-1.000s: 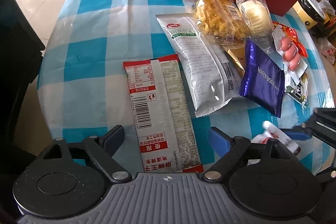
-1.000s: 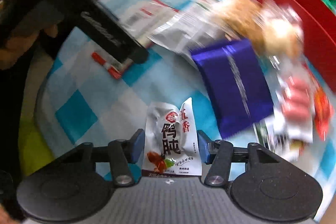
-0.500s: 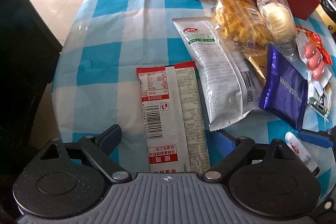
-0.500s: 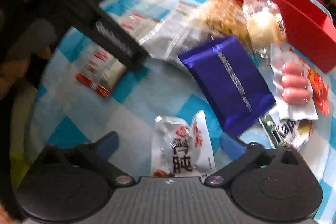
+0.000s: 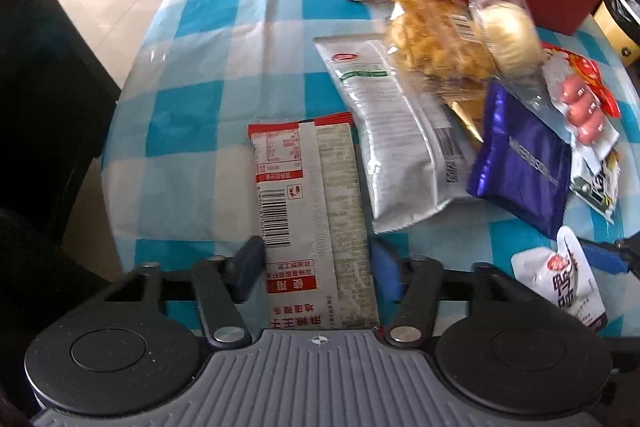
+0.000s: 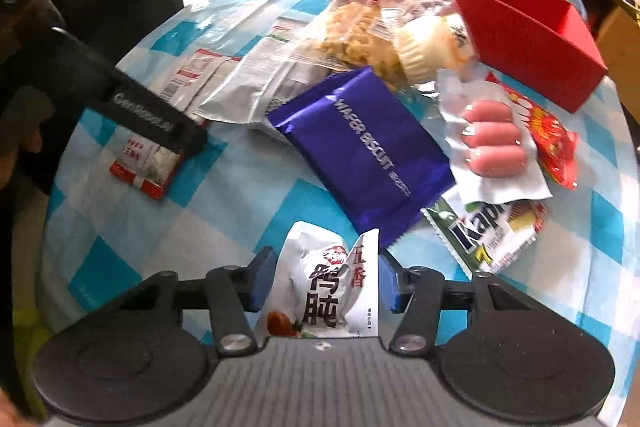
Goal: Organize snacks
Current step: 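Lift both held packets and carry them over the red box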
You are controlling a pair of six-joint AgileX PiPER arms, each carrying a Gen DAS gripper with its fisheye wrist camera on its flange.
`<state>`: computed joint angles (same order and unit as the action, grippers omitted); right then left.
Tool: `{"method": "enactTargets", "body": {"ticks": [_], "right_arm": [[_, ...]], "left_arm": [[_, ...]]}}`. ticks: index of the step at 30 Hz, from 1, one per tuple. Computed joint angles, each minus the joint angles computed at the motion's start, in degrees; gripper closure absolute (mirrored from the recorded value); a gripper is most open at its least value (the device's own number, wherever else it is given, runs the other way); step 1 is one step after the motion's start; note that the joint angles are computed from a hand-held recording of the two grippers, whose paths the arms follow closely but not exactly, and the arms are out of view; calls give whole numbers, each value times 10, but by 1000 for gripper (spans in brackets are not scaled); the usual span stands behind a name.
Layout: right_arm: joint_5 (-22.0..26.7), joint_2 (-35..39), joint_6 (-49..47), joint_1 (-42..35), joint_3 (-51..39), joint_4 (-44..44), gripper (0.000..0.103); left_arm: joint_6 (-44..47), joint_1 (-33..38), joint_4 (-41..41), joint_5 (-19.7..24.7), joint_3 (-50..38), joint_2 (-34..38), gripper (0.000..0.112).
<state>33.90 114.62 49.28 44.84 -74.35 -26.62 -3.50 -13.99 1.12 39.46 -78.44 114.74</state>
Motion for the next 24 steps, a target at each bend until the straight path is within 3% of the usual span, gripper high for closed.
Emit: {"method": "enactTargets", "body": {"ticks": [8, 13, 15, 17, 19, 24], "right_arm": [[-9, -39, 77, 8, 37, -42, 57], [-18, -44, 60, 3, 40, -21, 57], [-20, -46, 57, 3, 40, -21, 57], [-19, -48, 63, 5, 40, -29, 57], [-21, -52, 69, 3, 41, -35, 57], [-22, -47, 68, -3, 29, -29, 57]], "left_arm": [[-4, 18, -18, 15, -2, -3, 53], [-35, 15, 2, 11, -33, 27, 25], [-51, 15, 13, 0, -32, 32, 23], [-47, 18, 2, -8, -22, 25, 29], [-33, 14, 4, -11, -10, 10, 51], [3, 18, -18, 0, 10, -8, 56]]}}
